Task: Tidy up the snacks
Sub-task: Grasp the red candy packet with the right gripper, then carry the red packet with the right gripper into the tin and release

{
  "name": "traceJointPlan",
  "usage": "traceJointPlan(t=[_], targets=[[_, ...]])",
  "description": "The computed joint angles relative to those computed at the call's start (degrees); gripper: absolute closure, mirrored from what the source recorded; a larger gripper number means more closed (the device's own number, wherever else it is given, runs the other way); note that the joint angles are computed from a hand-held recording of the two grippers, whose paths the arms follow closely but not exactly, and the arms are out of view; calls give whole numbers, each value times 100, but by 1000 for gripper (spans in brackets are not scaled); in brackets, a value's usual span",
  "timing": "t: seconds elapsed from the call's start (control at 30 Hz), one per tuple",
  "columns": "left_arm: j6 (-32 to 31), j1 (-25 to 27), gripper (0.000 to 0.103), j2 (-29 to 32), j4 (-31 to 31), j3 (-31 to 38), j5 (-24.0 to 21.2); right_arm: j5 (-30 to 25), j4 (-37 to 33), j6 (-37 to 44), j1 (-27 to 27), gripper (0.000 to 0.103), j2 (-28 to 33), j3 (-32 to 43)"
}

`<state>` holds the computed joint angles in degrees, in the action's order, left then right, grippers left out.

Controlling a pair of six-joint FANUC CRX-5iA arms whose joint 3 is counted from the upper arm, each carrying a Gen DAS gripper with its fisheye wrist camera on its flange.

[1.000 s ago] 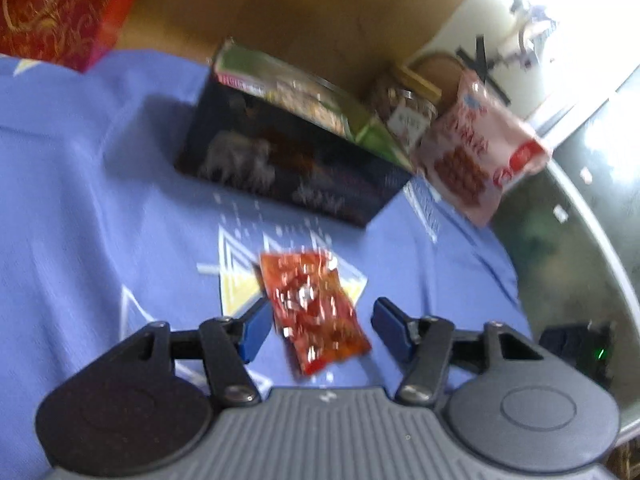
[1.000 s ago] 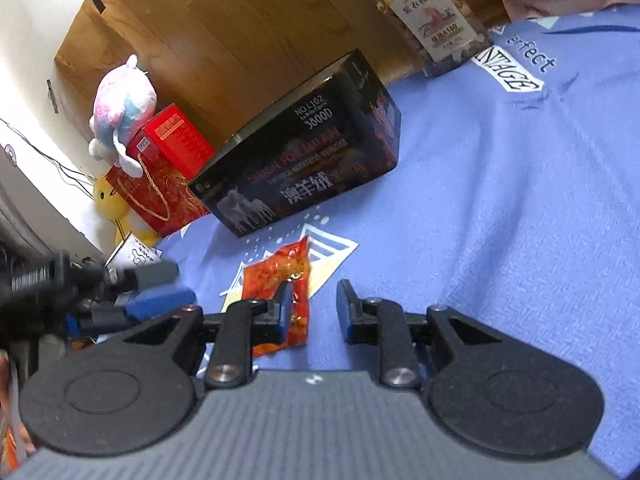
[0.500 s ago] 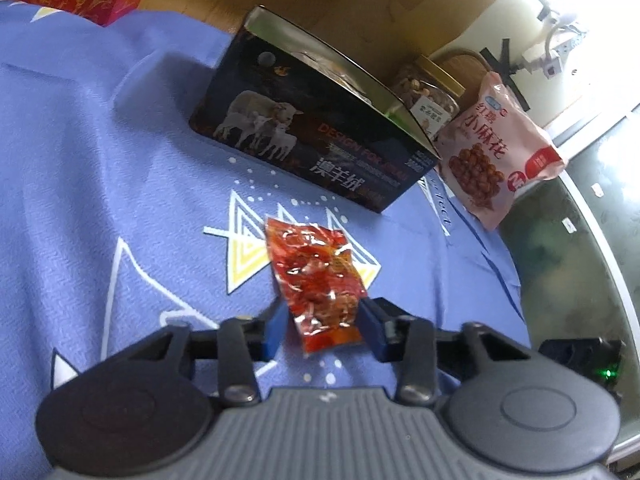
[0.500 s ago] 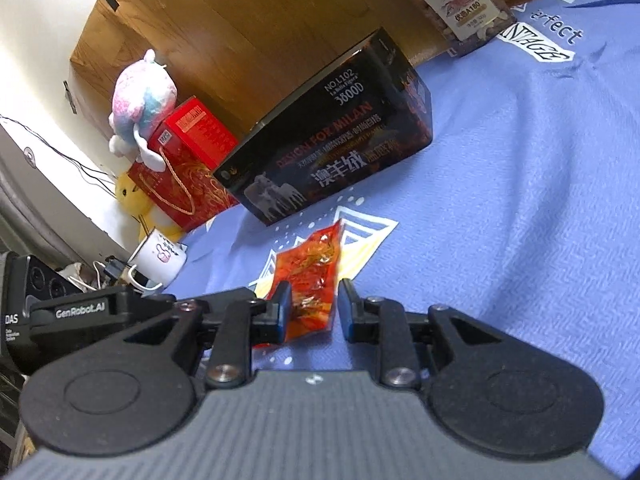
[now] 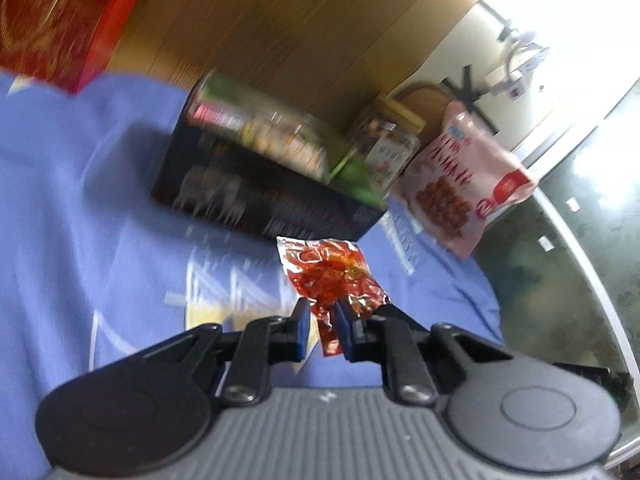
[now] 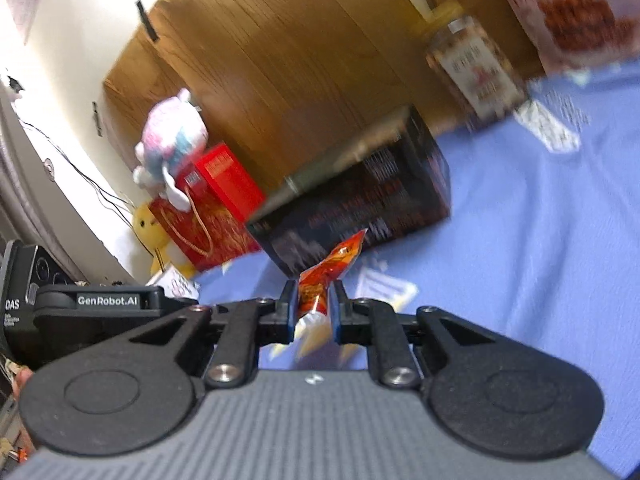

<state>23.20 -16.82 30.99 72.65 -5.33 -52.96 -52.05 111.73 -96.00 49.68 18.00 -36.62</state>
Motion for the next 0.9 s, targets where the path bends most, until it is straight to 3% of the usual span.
traceJointPlan(t=[0.17,0.4,0.5,0.57,0.63,0.77,0.9], targets=[[-42,-134,89,166,140,508,181,-161,87,498,-217,84,-76,138],[377,-236,89,838,-151,1696,542,331,711,796,-1069,83,17,521],[512,-371,83,1038,-549,2043,1293,565,928,946,-1374,80,227,806],[739,-413,82,1084,-958,2169,1659,971,1025,1190,-1577,73,377,1031],[428,-417,80,1033,-709,2013,1671,1208,834,1524,-1635,74,516,1199],[-725,-601,79,575,218,1149,2229,775,956,1186,-1472,73,391,942],[-1851,-846,73,115,1183,406,2597,79,505,1117,-988,68,219,556]])
